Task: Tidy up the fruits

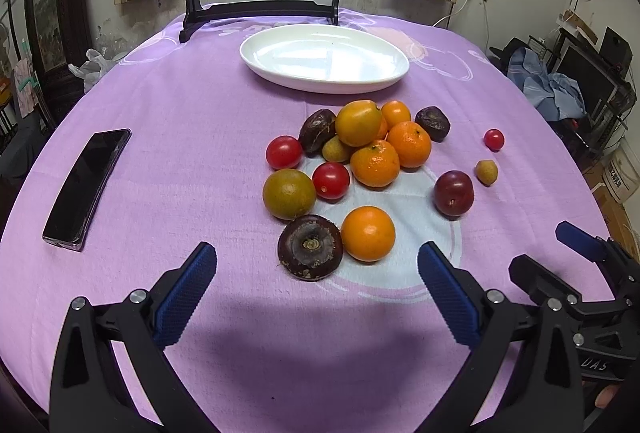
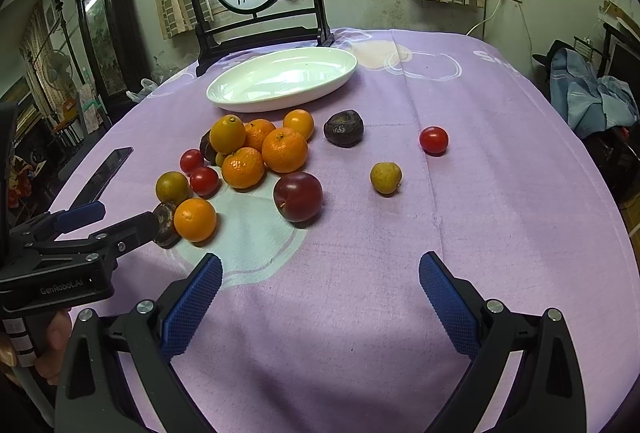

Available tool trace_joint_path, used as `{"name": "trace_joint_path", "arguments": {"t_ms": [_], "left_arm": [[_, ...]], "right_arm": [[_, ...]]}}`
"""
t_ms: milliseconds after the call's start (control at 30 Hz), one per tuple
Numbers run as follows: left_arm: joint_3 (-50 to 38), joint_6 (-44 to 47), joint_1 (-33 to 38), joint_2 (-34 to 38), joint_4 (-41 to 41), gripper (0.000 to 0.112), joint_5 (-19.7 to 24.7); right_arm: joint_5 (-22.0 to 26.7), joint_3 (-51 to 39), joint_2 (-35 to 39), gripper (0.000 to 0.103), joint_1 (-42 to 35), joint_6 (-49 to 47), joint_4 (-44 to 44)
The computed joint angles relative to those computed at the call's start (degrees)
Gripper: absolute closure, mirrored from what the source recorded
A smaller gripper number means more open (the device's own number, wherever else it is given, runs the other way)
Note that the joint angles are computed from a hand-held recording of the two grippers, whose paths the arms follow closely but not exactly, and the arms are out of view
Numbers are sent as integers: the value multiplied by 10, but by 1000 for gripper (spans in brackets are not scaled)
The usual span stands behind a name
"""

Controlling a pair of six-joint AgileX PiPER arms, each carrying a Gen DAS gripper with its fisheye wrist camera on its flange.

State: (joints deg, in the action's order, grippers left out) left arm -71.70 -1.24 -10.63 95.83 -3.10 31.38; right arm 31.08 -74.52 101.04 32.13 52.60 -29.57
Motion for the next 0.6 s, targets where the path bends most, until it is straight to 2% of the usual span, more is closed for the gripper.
{"name": "trace_joint_path", "arguments": {"t_ms": [600], "left_arm": [[3,-5,-4,3,3,14,-5]], "right_arm": [[-3,2,0,4,1,-3,6]]}}
